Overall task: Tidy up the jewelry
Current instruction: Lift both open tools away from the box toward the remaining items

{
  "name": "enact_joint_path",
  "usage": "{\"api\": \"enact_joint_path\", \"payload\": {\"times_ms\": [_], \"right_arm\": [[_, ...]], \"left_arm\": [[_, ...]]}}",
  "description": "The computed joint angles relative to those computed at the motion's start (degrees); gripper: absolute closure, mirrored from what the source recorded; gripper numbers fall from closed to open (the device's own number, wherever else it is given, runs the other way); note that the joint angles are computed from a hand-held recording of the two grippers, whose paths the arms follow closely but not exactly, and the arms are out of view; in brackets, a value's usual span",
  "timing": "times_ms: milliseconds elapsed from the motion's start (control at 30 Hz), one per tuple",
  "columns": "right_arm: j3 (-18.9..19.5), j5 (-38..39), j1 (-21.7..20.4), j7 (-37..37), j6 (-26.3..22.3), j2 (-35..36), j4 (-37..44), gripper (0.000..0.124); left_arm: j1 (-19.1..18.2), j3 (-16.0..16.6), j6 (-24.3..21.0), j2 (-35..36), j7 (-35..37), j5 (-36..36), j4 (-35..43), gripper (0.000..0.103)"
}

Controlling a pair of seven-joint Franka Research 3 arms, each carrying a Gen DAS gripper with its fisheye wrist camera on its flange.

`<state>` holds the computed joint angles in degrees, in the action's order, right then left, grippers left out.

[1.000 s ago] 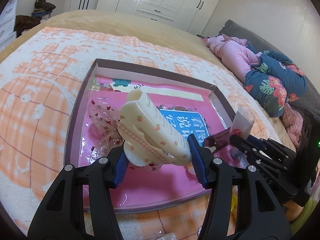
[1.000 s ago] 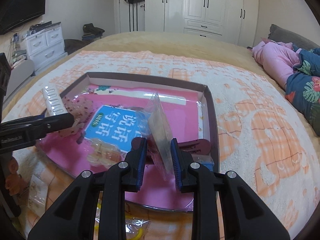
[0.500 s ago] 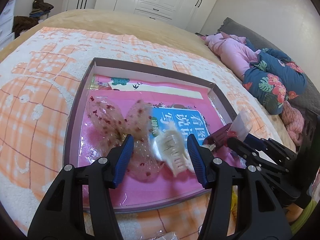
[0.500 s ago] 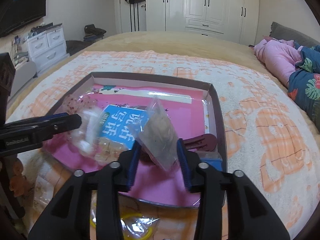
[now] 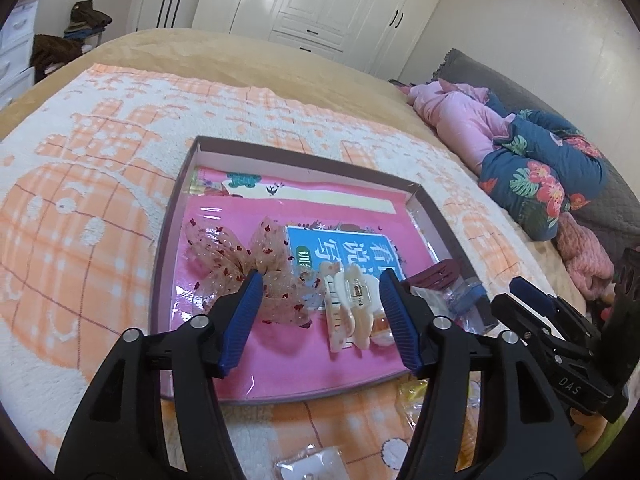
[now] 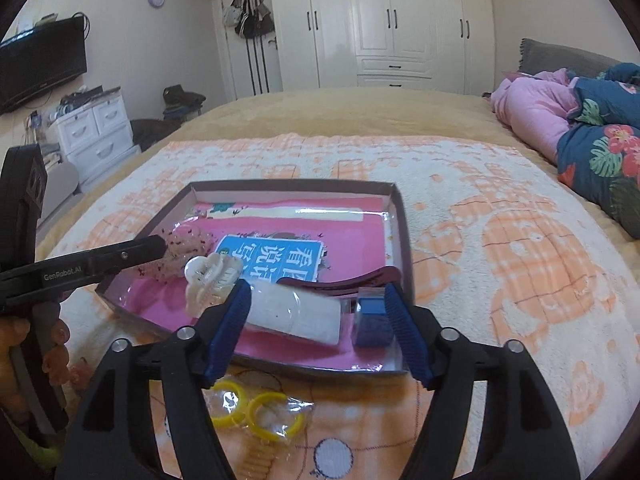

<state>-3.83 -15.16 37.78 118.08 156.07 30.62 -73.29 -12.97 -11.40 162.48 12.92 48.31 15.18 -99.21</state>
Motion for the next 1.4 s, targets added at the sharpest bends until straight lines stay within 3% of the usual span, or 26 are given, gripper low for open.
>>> {"api": "enact_joint_path", "payload": {"times_ms": [233,567,1400], "right_arm": [[-2.2,-4.2,1.7,4.7,2.7,-4.0,-5.4,0.044],[-3.6,-11.9,2.6,11.0,5.9,-7.5,-9.0,0.035],[-1.5,-25.9,1.6,20.0,10.1,-14.0,-16.0,0.03]], "left_arm": [[-0.9,1.2,1.6,-3.3,-4.3,4.2,-2.7,0.039],[-1.1,1.4,3.0,-7.3,-12.2,10.9,-6.3,0.014],[1.9,-1.4,0.7,-16.6,-23.9,22.0,-13.7,0.012]]}}
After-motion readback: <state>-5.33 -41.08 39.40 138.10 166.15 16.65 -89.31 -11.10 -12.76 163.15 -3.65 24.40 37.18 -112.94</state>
